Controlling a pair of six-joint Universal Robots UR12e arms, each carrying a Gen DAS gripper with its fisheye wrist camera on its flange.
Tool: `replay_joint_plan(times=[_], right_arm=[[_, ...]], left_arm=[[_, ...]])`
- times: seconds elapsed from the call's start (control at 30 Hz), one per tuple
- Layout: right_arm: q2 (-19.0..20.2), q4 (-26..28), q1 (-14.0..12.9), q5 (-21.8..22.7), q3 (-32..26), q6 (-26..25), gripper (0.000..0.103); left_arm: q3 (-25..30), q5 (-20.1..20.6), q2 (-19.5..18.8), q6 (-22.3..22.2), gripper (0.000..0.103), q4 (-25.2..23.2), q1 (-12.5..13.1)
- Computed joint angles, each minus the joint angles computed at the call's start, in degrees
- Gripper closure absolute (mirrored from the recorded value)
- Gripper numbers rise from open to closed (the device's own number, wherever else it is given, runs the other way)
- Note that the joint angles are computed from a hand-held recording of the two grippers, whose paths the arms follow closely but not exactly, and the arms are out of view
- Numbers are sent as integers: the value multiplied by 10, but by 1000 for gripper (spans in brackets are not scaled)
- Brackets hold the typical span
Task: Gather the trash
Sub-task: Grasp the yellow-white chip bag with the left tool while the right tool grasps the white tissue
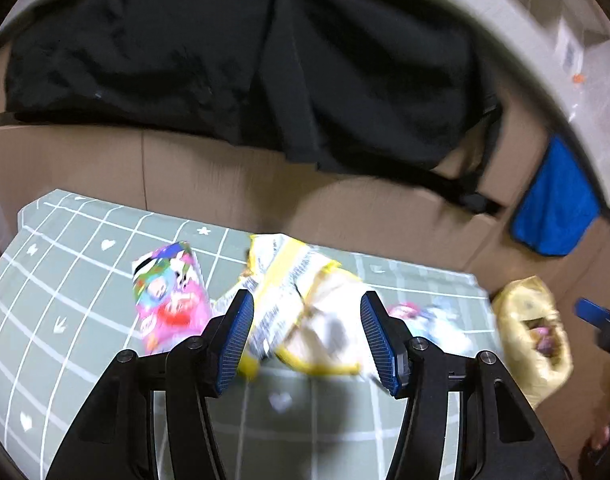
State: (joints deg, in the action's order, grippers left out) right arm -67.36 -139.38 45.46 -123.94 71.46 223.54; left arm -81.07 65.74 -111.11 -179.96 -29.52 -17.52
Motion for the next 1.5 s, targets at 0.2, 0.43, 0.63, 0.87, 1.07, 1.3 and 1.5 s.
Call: replay_joint_plan(times=[0.2,0.43,0.63,0.87,1.07,1.3,1.5], right_arm=[[-6,-6,-11,21,20,11,30],[1,-3,-24,54,20,19,30],[35,10,-27,63,-28,-32,30],[107,59,-31,82,-131,-91,30],[179,126,-36,74,-236,-114,39],[227,206,-44,74,-312,-85,41],[202,180,-40,98,-273,-90,77]], left_arm=[[68,41,-50,2,47,-72,-12],[57,35,-38,14,69,-97,-10],[-30,5,36,20,83,-56,7],[-120,0,110,-17,83,-3,34],[-163,-5,139,-63,83,10,57],[-175,-7,148,-71,83,7,70],[-171,-10,144,-67,83,6,67]])
